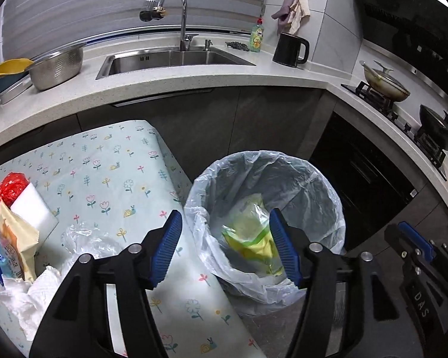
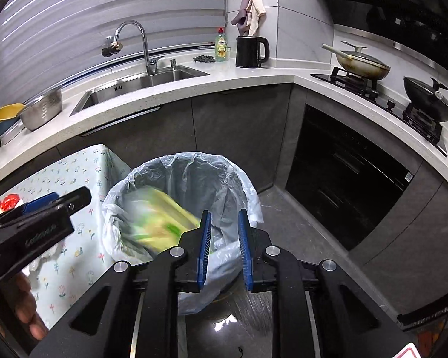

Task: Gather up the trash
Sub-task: 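Carry both items over the bin and open both tools to drop them, then grasp white paper towel with right tool while left tool grasps another paper towel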

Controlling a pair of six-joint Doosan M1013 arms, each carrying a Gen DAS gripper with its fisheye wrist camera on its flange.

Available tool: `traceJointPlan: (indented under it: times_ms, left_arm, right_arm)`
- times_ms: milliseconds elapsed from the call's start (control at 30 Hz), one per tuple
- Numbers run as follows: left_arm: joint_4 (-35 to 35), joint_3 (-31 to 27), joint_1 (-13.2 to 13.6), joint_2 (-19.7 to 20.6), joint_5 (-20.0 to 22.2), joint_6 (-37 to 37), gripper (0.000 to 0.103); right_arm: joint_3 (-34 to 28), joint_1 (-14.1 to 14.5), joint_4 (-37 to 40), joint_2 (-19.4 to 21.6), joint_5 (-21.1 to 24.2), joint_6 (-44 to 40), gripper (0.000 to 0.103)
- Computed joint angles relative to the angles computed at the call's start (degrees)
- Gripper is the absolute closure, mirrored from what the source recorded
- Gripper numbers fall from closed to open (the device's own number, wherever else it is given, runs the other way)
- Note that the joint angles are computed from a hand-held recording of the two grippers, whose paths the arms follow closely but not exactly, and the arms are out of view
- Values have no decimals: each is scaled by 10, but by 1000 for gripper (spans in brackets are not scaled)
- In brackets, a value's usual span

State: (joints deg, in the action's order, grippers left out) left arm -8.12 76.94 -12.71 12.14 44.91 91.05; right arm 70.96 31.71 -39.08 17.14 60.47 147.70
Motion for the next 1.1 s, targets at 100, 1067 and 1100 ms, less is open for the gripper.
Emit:
traceJointPlan:
  times_ms: [100, 1067, 1100]
  left_arm:
    - [3, 5, 6, -3, -2, -9, 44]
    - [79, 86, 89, -84, -27, -113, 31]
    - [81, 86, 95, -85, -25, -117, 31]
  right_arm:
    - [-6, -2, -2, 4, -1, 2, 87]
    - [-84, 55, 94, 56, -32, -86, 66]
    - [-90, 58, 96, 60, -32, -90, 62]
